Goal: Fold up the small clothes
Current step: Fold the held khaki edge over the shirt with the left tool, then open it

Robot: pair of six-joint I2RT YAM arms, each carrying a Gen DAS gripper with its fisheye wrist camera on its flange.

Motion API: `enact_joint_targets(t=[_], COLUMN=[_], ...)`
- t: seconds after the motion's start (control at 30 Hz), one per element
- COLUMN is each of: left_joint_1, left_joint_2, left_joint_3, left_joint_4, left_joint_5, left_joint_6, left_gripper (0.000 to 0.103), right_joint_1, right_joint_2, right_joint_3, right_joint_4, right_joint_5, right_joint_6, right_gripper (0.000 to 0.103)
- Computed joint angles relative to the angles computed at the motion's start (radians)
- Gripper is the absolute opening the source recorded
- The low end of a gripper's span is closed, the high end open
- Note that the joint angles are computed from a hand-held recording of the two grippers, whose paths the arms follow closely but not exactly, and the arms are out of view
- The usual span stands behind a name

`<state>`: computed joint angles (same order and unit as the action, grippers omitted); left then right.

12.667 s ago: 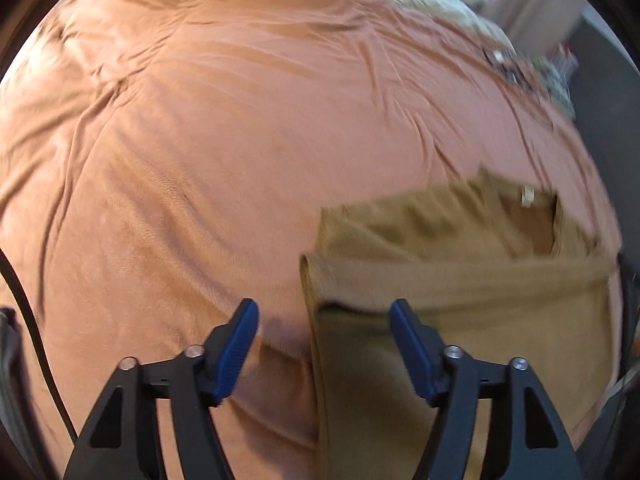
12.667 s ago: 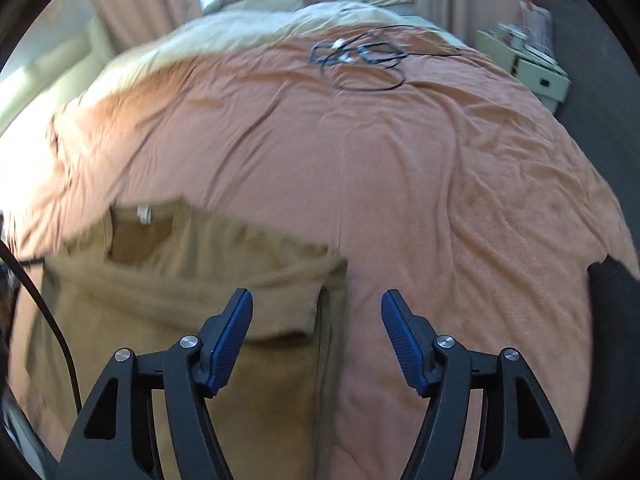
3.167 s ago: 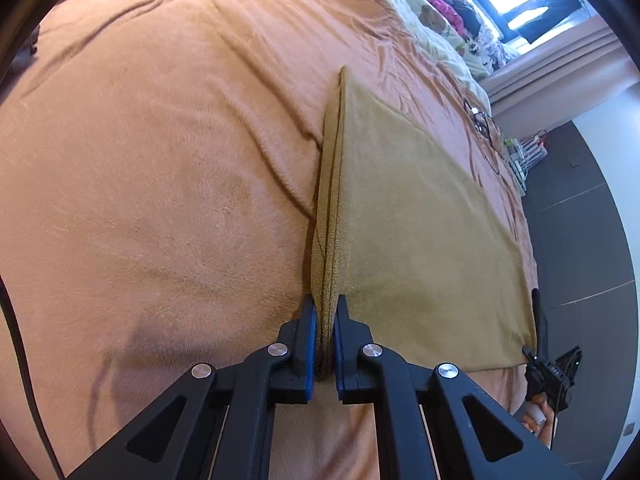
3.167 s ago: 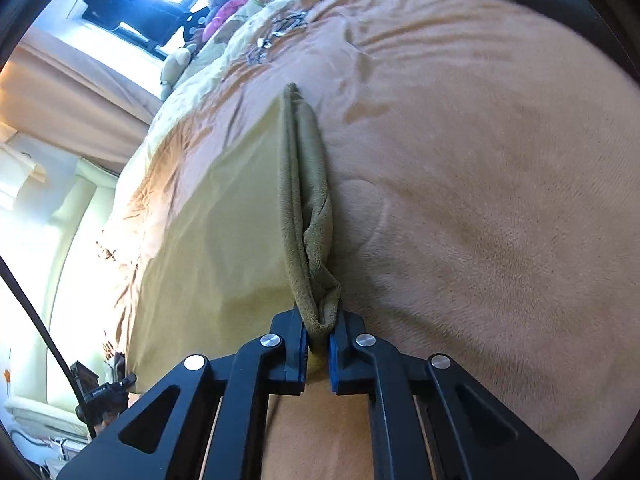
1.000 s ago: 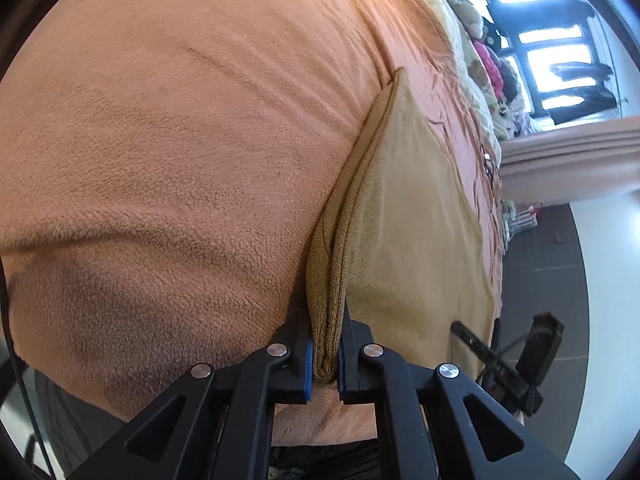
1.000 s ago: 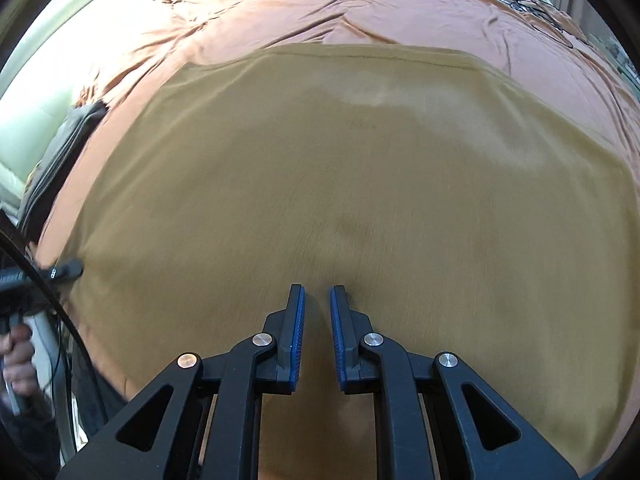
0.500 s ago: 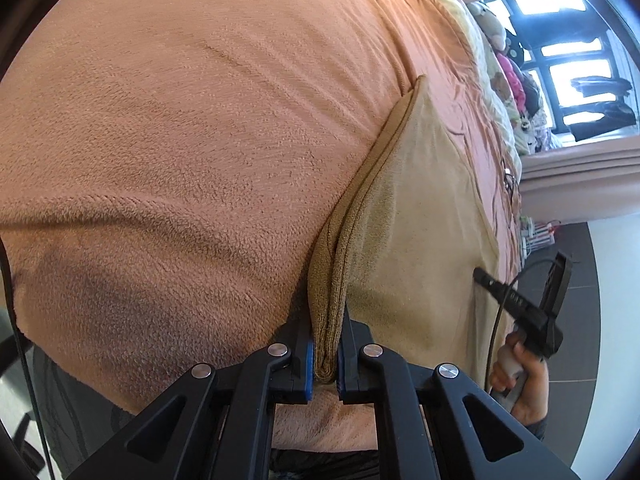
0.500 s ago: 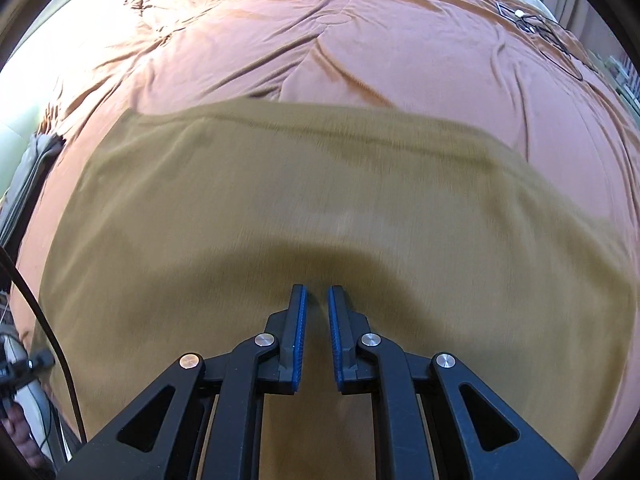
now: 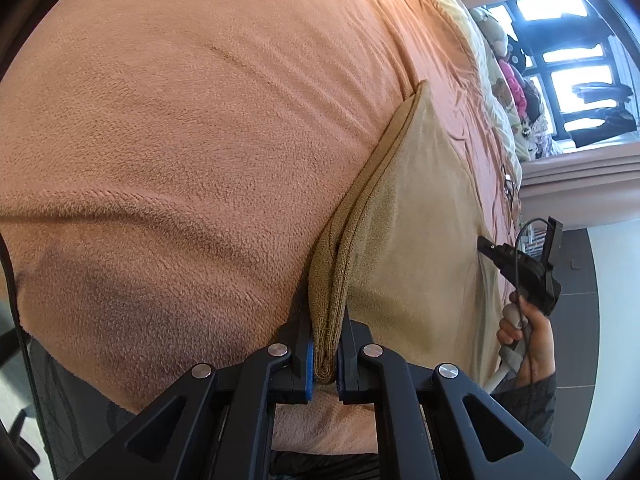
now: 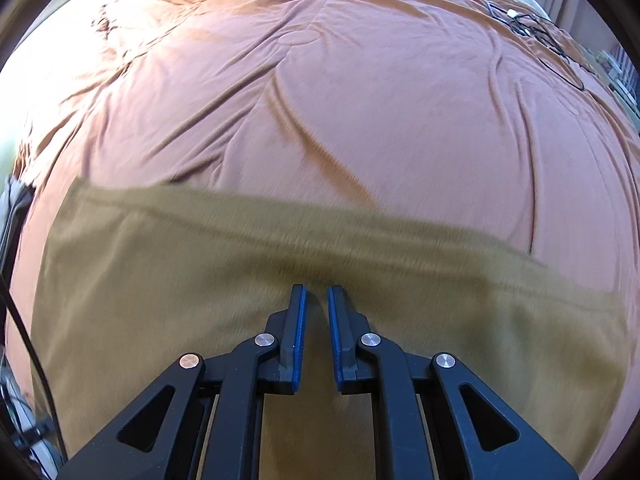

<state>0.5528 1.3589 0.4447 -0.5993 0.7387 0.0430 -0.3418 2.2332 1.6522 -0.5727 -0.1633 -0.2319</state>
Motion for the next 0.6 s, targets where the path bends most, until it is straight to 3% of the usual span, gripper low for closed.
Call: enact_joint_targets(t=[0.17, 0.43, 0.6], left_joint_1=[0.061, 0.089, -0.006], left_joint_2=[0.025, -0.011, -0.086], left_joint_3=[0.037, 0.150, 0.211], left_joint_4=[-0.092, -0.342, -0.415], left_joint_5=[0.059, 0.212, 0.297], left_joint_6=[0.099, 0.270, 0.263], left_gripper=[0.007, 0.007, 0.007], right_joint_1=[-0.013, -0.070, -0.117], right_joint_2=[-0.069, -0.273, -0.372], right_joint_3=[-0.051, -0.312, -0.489], right_joint_4=[-0.006, -0.020, 0.000], right_joint_5=[-0.032, -0.160, -0.218], right_joint_6=[-0.002, -0.085, -0.133], right_gripper=[0.009, 0.009, 0.009])
